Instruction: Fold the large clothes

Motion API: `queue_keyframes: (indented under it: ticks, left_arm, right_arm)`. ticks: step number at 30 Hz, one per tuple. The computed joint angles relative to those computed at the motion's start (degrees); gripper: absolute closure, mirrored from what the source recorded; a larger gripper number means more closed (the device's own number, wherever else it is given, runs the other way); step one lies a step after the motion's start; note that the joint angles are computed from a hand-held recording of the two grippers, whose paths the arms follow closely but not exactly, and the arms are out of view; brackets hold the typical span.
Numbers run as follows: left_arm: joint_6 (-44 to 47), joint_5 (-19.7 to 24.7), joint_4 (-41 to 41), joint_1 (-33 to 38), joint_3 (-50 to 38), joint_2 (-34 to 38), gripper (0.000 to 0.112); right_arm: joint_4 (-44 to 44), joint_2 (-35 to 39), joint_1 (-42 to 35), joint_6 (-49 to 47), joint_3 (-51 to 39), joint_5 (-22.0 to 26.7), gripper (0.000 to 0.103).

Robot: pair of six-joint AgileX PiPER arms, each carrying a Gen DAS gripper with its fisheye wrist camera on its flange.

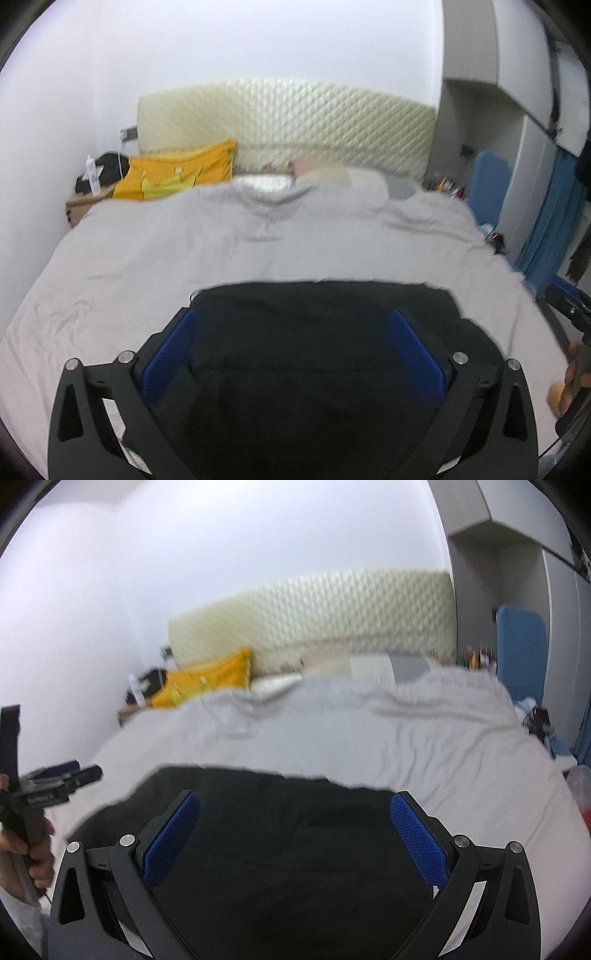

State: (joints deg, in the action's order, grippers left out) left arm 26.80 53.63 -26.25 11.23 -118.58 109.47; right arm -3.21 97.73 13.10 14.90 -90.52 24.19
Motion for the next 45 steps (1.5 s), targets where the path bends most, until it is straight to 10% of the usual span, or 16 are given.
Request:
queue_keyframes:
  ticks: [17,25,34,45]
  left_arm:
    - [7.0,8.4,-12.4,9.4,12.9,-24.7,0.009]
    - [15.3,6.0,-20.2,15.2,26.0,-35.8,0.009]
    - [20.0,6.1,-20.2,16.3,35.7,-42.4,0.009]
    - [19.8,5.7,-17.1,15.4,44.4,-44.0,0.009]
  right_arm:
    - [-39.5,-27.2,18.0,34.3,11.6,10.1,0.0]
    - [-63.5,-32.9,36.3,54.5,17.9,24.3,0.0]
    - [-71.4,-34.5,50.9,65.8,24.6,35.6,0.0]
    - [-68.4,-32.7,53.1,72.1,31.2,37.0,0.0]
